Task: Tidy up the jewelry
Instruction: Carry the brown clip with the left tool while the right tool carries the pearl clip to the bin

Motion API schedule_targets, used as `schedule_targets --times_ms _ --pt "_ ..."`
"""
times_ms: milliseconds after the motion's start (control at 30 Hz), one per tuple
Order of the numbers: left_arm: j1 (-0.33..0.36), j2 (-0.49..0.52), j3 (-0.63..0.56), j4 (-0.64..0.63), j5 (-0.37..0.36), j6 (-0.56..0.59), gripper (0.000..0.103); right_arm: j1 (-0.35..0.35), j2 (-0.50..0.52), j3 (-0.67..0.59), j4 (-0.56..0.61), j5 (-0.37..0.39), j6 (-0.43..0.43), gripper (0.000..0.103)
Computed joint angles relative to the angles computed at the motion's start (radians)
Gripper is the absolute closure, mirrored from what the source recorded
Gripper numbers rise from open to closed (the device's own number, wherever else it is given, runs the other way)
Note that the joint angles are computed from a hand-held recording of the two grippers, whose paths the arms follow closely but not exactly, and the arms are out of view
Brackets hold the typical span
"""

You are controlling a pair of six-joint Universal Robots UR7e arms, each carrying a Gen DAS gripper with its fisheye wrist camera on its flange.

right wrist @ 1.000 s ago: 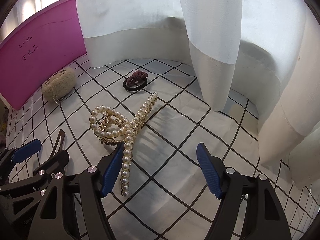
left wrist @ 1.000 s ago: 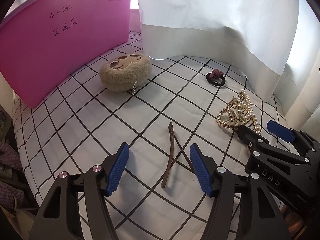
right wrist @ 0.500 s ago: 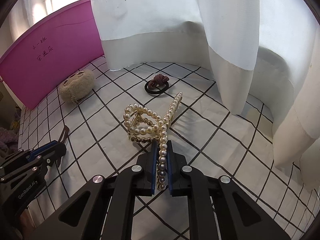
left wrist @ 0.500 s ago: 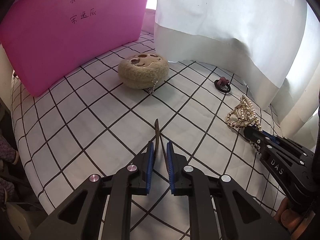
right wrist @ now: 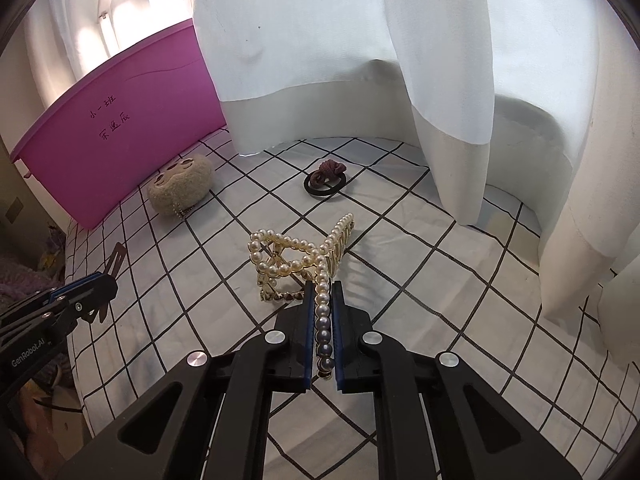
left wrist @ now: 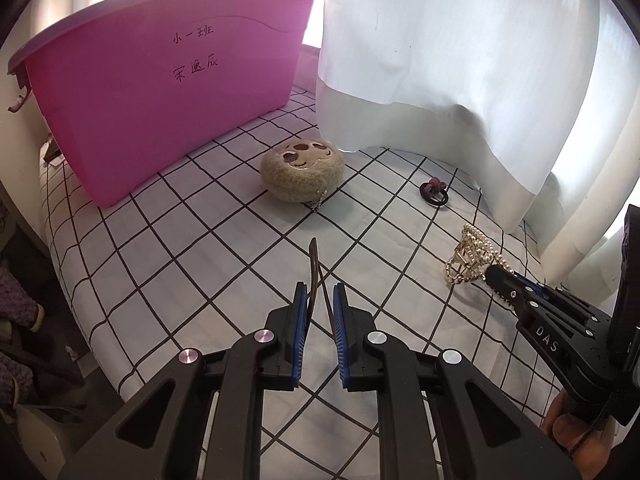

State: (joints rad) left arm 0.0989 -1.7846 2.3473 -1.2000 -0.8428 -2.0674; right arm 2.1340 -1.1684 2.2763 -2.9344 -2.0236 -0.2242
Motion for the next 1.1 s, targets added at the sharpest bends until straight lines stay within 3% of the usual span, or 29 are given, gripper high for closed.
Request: schedule_targets --times_ms 633,900,1100 --pt "-0.088 0.024 -0.162 0.237 -0.013 -0.142 0.089 0.062 -0.097 -0.092 0.179 0.024 -0.019 0.095" --pt "-0.139 0.06 -0.296 0.456 -0.028 -0.266 0.089 0.118 -0.091 -0.181 0.238 0.09 -0.046 0.095" --pt "-0.174 0.065 -0.41 0.677 -0.044 -0.353 0.089 0.178 -0.018 -0.292 0.231 0.163 -0.055 0.095"
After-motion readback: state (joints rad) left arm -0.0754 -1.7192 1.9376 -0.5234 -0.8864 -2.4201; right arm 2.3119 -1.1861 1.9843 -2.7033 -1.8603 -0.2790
